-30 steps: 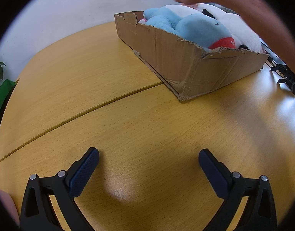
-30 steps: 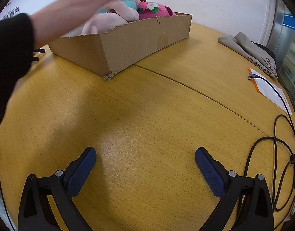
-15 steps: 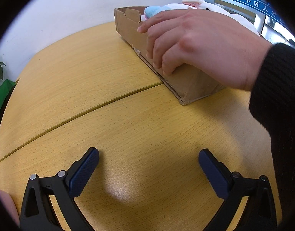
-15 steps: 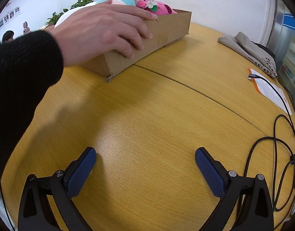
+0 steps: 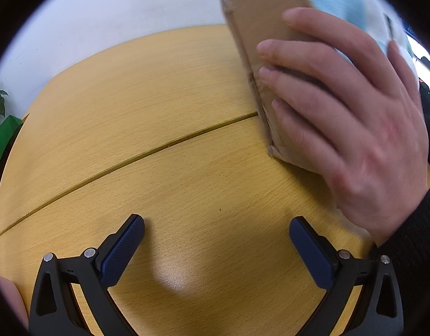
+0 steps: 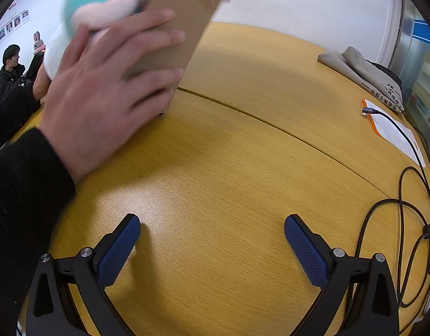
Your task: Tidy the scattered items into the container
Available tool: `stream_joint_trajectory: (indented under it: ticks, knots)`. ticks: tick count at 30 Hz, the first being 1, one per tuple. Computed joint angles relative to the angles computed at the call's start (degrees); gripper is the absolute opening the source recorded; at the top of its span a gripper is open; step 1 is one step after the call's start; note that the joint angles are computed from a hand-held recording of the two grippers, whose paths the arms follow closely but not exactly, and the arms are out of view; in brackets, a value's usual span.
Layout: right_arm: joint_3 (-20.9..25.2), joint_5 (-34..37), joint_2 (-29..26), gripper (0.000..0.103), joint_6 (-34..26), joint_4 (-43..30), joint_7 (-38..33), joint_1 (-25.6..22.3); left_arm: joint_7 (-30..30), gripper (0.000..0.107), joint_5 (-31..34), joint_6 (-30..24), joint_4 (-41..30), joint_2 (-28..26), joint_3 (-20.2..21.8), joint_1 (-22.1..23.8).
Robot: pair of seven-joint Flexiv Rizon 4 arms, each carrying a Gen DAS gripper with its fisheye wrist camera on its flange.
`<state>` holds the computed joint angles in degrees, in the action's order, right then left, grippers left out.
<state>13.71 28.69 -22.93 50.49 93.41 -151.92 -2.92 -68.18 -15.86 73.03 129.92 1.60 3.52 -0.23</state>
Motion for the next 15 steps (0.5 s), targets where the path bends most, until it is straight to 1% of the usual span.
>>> stream_joint_trajectory:
  ticks: [15]
  knots:
    - [-0.1, -0.1, -0.3, 0.103, 0.0, -0.3, 0.1, 0.0, 1.6, 0.103, -1.2, 0.8, 2.2, 1.3, 0.4, -0.2]
